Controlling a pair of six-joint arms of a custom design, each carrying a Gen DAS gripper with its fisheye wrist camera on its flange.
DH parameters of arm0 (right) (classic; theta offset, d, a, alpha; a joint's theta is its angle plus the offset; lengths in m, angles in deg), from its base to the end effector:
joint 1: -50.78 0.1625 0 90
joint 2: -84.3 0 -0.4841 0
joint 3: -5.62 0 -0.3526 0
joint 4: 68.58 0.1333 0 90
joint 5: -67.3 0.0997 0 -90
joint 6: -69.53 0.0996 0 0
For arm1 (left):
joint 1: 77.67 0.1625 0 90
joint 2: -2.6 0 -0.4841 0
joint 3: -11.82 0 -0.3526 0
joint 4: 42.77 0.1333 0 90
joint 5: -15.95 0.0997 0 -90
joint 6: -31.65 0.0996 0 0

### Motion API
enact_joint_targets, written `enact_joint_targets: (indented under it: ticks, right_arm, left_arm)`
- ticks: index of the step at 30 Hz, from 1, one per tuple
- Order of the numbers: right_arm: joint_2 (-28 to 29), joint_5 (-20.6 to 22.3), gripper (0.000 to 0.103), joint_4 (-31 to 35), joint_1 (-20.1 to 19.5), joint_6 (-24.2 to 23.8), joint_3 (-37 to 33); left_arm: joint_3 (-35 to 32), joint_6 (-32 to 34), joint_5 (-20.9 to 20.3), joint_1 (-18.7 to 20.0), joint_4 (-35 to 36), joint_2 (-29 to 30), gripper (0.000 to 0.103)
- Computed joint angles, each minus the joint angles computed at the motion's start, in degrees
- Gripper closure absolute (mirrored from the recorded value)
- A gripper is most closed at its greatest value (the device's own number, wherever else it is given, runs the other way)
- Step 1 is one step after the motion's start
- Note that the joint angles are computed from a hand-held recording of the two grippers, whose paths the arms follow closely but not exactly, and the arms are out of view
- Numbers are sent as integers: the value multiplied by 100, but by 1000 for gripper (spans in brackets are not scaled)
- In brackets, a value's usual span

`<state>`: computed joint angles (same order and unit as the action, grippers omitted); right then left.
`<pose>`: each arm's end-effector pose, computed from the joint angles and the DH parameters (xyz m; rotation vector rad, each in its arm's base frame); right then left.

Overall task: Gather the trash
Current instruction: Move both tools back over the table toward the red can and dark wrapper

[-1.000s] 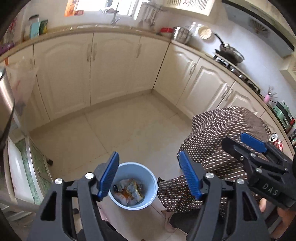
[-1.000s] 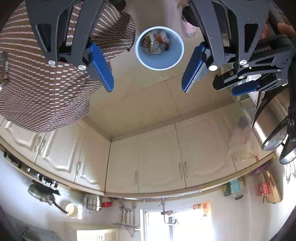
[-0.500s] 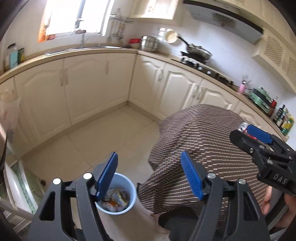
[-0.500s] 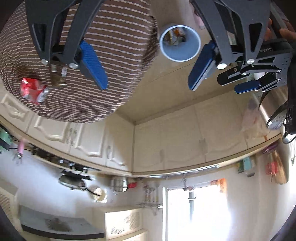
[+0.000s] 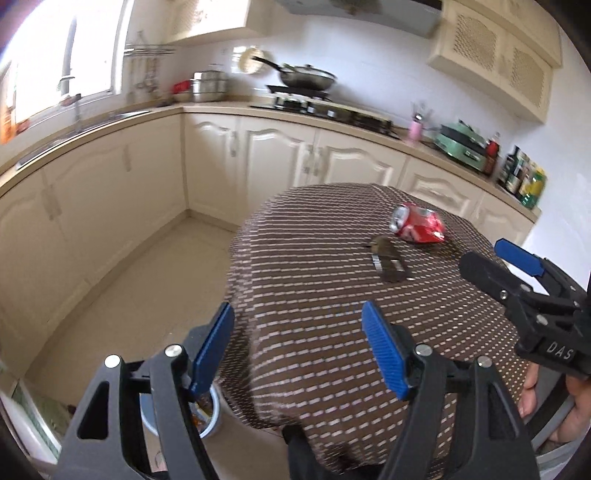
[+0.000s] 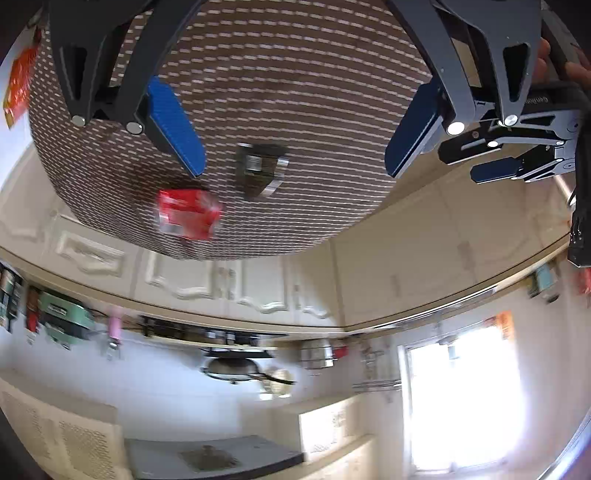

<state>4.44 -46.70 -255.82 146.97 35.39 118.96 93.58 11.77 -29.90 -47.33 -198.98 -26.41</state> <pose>0.1467 -0.4921 0.4937 0.4874 -2.1744 1.2199 -0.5452 -0.5540 0.0703 0.7524 2.4383 -0.8924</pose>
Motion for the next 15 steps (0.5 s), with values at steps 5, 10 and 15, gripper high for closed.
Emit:
enact_joint_targets:
  ticks: [5,10,15]
  right_arm:
    - [-238,7,8,91,-418,89,-51]
    - [-404,85,8,166,-775,248,-89]
    - [-414,20,7,276,-957,320,-176]
  left_arm:
    - [-706,61,-438,38,323,473,33]
    - [-1376,188,-756,127,678,907,33]
    - [-1990,330,-946,171,1021,1306,33]
